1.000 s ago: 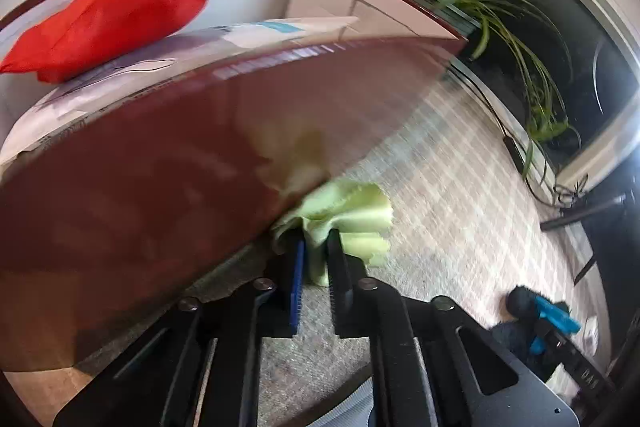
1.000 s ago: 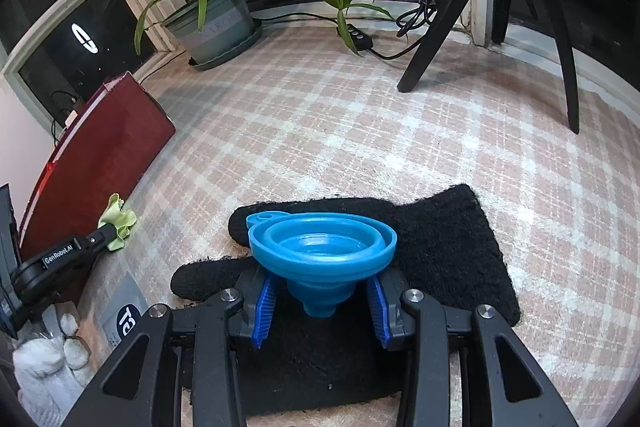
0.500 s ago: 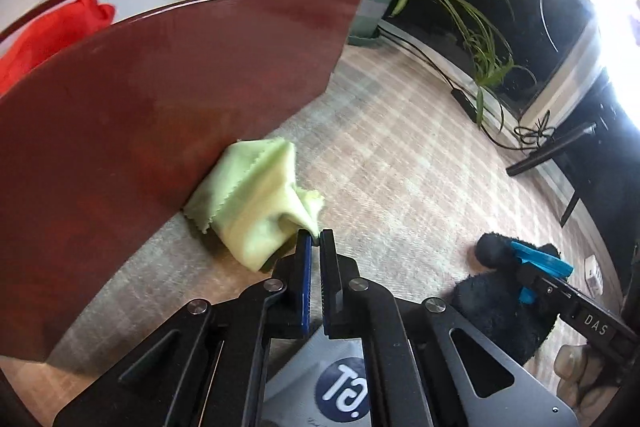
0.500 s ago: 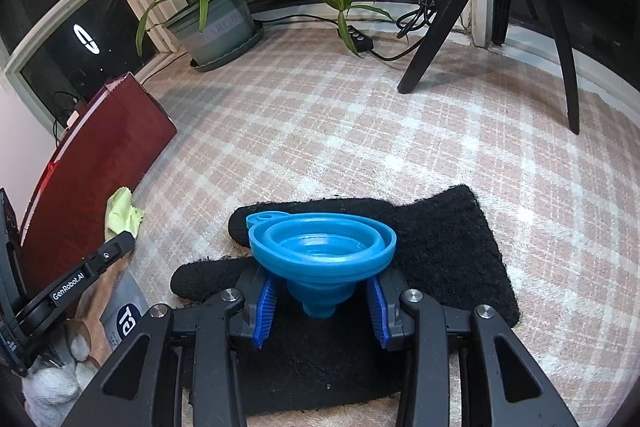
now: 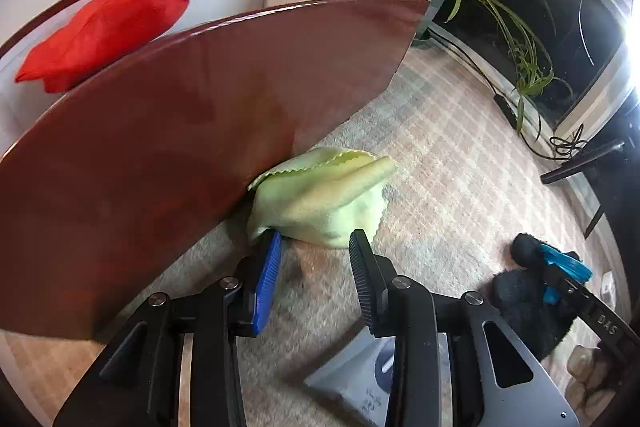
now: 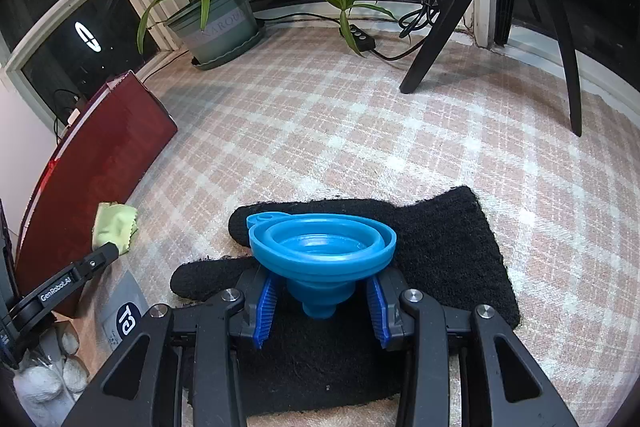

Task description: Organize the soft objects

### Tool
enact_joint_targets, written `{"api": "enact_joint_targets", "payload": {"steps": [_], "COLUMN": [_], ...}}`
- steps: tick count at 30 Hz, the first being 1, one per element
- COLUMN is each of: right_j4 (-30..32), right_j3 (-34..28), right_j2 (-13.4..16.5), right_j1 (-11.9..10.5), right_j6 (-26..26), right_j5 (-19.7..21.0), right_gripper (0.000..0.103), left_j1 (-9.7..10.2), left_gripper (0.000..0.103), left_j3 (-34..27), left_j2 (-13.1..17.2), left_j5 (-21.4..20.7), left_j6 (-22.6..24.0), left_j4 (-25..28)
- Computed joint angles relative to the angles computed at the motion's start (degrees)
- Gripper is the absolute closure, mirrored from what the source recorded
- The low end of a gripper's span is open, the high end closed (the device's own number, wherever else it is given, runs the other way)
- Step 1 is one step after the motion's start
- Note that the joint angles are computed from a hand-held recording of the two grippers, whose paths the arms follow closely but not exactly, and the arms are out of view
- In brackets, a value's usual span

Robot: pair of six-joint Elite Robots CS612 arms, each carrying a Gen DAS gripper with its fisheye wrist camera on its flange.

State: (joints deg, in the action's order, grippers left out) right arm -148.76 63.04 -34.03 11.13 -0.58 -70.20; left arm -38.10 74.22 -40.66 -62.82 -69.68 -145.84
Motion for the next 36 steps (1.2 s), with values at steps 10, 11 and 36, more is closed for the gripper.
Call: {"api": "enact_joint_targets", "payload": {"steps": [10, 11, 36], "right_j4": [-0.01, 0.03, -0.62], "right_j3": [-0.02, 0.00, 0.17], "right_j2": [0.02, 0.00, -0.02], "right_j1": [0.00, 0.00, 0.07], "right_j6": [-0.03, -0.09, -0.77], "right_j5": [0.02, 0.02, -0.28], "right_gripper": [0.067, 0.067, 0.068], "left_j1": [-0.29, -0.17, 1.18], "left_gripper": [0.057, 0.056, 0.096], "left_j3": [1.98, 1.82, -2.57], "left_j2": [-1.65, -1.57, 2.55], "left_j5": [0.75, 0.75, 0.58], "left_j6": [-3.54, -3.88, 3.63], "left_j4": [3.00, 2.93, -5.56]}}
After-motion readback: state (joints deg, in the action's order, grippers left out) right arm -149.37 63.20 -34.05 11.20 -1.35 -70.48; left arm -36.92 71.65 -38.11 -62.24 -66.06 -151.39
